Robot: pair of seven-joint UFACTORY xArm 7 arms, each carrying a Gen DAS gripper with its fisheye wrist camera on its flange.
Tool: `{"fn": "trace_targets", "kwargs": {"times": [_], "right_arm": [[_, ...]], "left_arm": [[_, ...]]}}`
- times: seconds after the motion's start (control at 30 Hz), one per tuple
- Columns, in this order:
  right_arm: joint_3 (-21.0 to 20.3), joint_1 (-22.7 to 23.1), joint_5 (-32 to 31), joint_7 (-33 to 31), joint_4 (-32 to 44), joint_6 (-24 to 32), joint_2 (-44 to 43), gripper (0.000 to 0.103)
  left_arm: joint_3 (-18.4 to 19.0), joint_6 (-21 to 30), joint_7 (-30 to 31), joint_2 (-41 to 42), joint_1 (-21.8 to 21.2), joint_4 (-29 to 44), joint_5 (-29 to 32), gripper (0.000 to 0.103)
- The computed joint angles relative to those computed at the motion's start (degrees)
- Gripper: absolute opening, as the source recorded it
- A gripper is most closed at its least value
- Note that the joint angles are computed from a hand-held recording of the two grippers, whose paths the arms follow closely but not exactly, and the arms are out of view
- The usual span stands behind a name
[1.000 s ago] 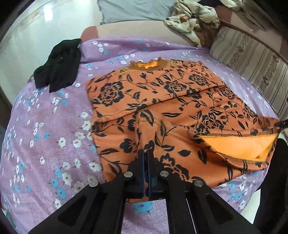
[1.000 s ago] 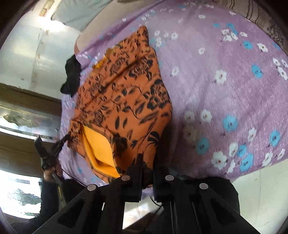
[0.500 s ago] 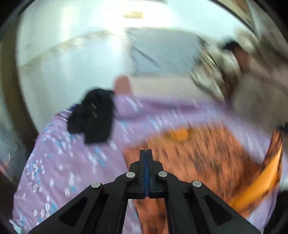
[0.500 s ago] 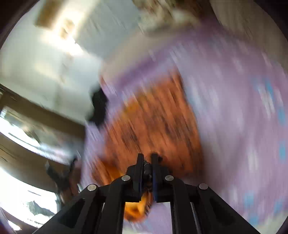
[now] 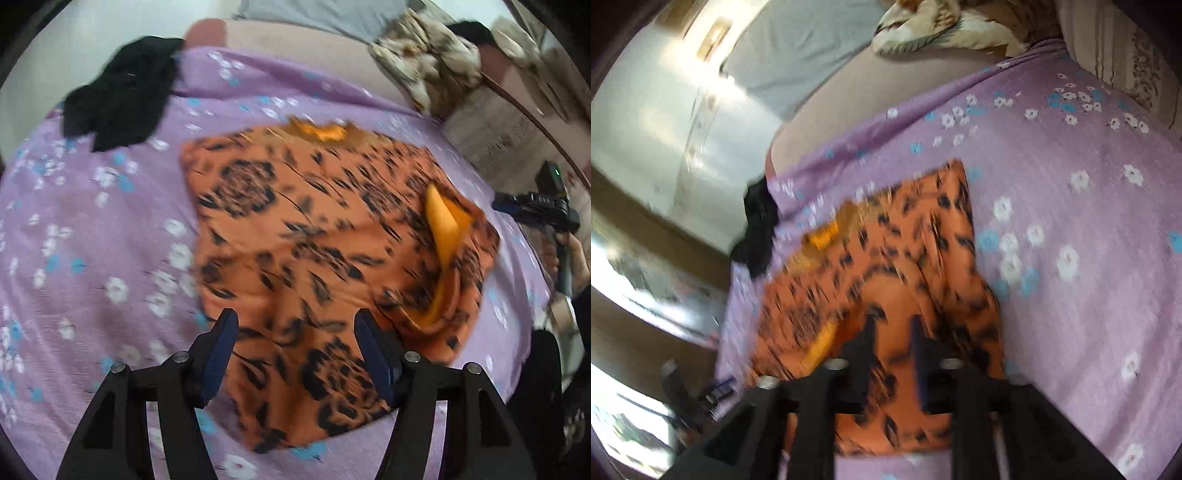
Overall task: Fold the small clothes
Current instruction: 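Lift the folded edge with the left tool while the right tool holds the shirt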
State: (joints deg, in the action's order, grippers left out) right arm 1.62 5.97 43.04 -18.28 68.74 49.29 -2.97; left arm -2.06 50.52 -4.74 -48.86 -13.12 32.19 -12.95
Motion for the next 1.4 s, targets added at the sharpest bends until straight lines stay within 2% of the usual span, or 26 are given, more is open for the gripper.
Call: {"fn": "trace_targets", "kwargs": {"times": [0.03,0.07,0.1,0.13,0.17,0.2,0.23,0.27,0.3,0.33,0.4,0.43,0.47,0.63,0.8,0.9,0.97,1.0,1.1,1.13,1.2,1.23,1.3,1.33,1.37,1.4], "right_arm": [[0.24,0.16,-1.75,-0.62,0.16,0.64,-0.19,0.061],[0.22,0.12,-3.62,-1.8,0.18,0.96,-0.7,0.067],[0.46,0.39,-4.76,-2.7,0.2,0.25,-0.54,0.066],[0.66,0.67,-5.82,-4.11,0.57,-0.02,-0.28,0.066],[1.03,1.1,-6.97,-5.09,2.11,0.11,0.95,0.066],[1.24,1.28,-8.07,-6.08,3.34,0.6,2.14,0.066],[1.87,1.72,-11.01,-6.31,4.44,0.39,3.42,0.066],[2.52,2.26,-14.72,-6.01,5.91,0.37,5.3,0.066],[3.03,2.74,-17.87,-5.3,7.23,0.96,7.1,0.066],[3.26,2.94,-20.02,-4.25,8.4,2.1,8.59,0.064],[4.71,2.36,-24.63,-0.9,11.51,7.6,12.58,0.021],[3.81,3.82,-27.01,-0.41,10.87,7.31,12.32,0.011],[4.01,3.77,-27.13,-0.68,9.55,5.95,11.23,0.006],[3.67,2.46,-21.85,-2.36,6.5,3.01,5.64,0.006],[3.01,2.61,-18.89,-3.97,7.68,-3.85,1.51,0.006],[2.9,2.94,-18.4,-0.68,11.65,-10.63,3.66,0.006],[2.74,2.86,-20.2,4.23,15.92,-14.09,8.22,0.006],[2.7,2.85,-22.02,6.47,17.96,-14.83,10.7,0.006],[1.79,3.21,-29.18,16.79,28.93,-5.65,23.52,0.015],[1.31,3.75,-31.73,19.01,29.47,-3.59,25.24,0.016],[2.06,3.5,-33.39,20.09,26.6,-2.49,25.09,0.022],[3.04,2.62,-32.21,18.69,22.86,-4.46,23.07,0.026],[3.9,1.79,-31.27,15.79,14.67,-10.68,17.29,0.032],[4.26,1.25,-29.74,14.68,11.28,-12.66,14.55,0.045],[4.56,0.61,-27.44,13.46,8.76,-12.97,12.07,0.064],[4.52,0.25,-25.28,12.85,5.71,-13.84,9.23,0.068]], "left_arm": [[0.41,0.7,0.89,1.1,-0.65,0.56,-0.12,0.066],[0.39,0.78,1.32,2.64,-1.01,1.09,-0.3,0.066],[0.17,0.81,1.36,4.15,-1.32,1.77,-0.67,0.063],[0.15,1.05,1.46,5.46,-1.35,2.19,-0.77,0.055],[-0.03,1.44,1.39,6.5,-1.21,2.52,-0.67,0.041],[-0.79,1.48,1.07,6.82,-0.77,2.43,0.1,0.033],[-1.56,1.5,0.81,7.5,-0.34,2.72,1.12,0.017],[-2.16,1.53,0.48,8.03,-0.14,2.78,1.81,0.01],[-2.54,1.29,0.02,7.84,-0.31,2.39,1.83,0.01],[-3.07,0.63,-0.25,7.76,-0.45,1.93,2.19,0.008],[-4.4,0.64,-0.86,6.74,-0.52,1.34,3.94,0.006],[-4.73,-0.2,-1.58,5.78,-0.59,0.79,4.19,0.005],[-4.49,-0.99,-1.78,4.85,-0.89,0.3,4.13,0.005],[-3.9,-4.35,-3.92,0.12,-0.15,0.4,4.99,0.005],[-5.75,-11.87,-6.95,-1.87,5.5,4.64,10.75,0.004],[-6.99,-18.63,-9.46,3.99,10.89,8.57,15.14,0.004],[-8.34,-23.62,-13.37,12.17,15.25,11.49,17.63,0.006],[-9.84,-23.72,-15.79,17.72,17.74,13.93,19.68,0.008],[-14.63,-18.14,-23.97,30.04,23.14,19.09,30.21,0.018],[-14.94,-13.73,-23.92,33.02,22.94,21.0,30.4,0.028],[-14.16,-12.12,-21.02,34.62,22.74,19.69,26.94,0.029],[-11.18,-14.91,-22.61,32.92,20.51,16.96,28.02,0.03],[-9.52,-17.77,-26.07,27.94,20.43,12.63,29.86,0.04],[-8.23,-19.32,-27.61,24.61,19.96,10.34,29.6,0.045],[-6.83,-20.86,-29.67,20.46,19.77,7.7,29.04,0.051],[-5.32,-20.43,-30.57,17.05,19.03,6.15,27.14,0.055]]}}
